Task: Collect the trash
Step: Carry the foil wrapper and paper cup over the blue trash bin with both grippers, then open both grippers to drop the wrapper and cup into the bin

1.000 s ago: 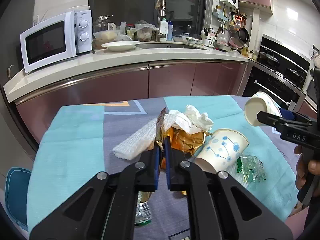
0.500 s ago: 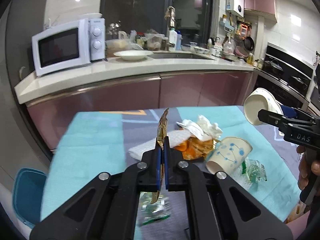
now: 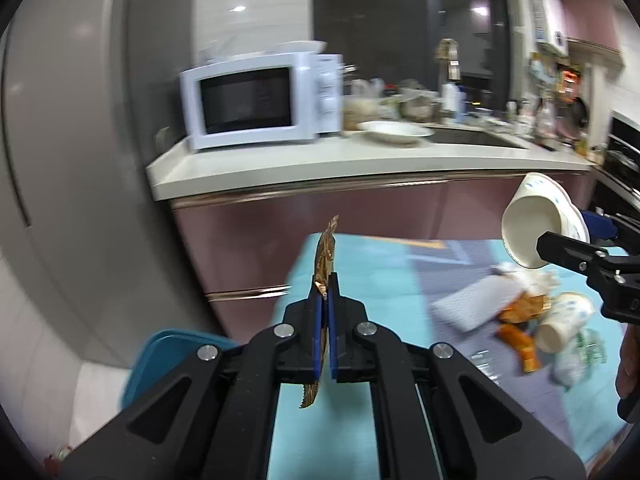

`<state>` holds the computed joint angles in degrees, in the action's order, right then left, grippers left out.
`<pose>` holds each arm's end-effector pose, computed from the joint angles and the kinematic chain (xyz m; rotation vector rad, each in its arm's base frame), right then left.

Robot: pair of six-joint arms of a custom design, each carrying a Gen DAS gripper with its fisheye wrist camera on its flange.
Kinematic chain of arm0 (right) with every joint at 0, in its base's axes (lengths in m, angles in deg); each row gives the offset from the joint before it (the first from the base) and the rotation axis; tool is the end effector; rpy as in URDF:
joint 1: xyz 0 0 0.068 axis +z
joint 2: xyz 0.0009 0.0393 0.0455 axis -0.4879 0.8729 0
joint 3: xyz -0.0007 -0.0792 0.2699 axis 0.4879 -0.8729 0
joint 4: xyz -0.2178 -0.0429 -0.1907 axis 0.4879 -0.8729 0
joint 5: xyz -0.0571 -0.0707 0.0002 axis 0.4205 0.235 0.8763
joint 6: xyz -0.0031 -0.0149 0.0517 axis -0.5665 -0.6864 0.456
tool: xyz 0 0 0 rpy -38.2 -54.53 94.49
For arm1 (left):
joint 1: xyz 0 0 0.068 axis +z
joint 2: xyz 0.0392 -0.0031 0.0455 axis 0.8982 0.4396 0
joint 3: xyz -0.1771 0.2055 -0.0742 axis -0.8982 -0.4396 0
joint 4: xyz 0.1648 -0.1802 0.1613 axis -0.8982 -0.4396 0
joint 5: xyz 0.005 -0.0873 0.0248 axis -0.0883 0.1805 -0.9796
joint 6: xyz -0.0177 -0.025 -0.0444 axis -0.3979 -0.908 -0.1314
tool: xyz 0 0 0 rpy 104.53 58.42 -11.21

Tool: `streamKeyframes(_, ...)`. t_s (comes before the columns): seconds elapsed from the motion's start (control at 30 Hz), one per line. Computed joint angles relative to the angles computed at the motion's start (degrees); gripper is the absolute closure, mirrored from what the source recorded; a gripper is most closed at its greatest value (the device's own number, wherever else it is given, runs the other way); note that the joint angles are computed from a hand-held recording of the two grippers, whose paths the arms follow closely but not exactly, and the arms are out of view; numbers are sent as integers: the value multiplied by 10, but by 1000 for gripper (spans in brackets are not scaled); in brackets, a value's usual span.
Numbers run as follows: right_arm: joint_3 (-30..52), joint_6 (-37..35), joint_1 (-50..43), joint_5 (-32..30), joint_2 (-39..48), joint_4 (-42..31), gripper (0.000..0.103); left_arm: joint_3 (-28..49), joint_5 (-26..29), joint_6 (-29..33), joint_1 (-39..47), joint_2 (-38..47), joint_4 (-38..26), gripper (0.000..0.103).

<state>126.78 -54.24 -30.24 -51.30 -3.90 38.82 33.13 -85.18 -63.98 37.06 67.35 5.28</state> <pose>0.3254 0.0132 0.2784 -0.6522 2.0643 0.4245 0.1995 -0.0775 0.2619 -0.2703 2.1133 0.1978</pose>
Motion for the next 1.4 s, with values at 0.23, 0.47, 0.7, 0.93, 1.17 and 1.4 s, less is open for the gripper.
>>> streamKeyframes(0.23,18,50,190,60,32,16,28,-74,75,76,183,-139,-52,100)
streamKeyframes(0.47,68,84,322,107,120,22,28,-137,238,190,438,-192,-32,100)
streamKeyframes(0.7,126,82,389,141,215,6,28,-168,336,251,581,-94,65,100)
streamKeyframes(0.93,188,43,435,196,305,-33,28,-177,378,272,632,69,187,100)
streamKeyframes(1.17,256,12,459,233,373,-101,28,-164,421,277,665,195,248,82)
streamKeyframes(1.4,333,3,468,257,436,-156,18,-147,447,263,705,277,281,23)
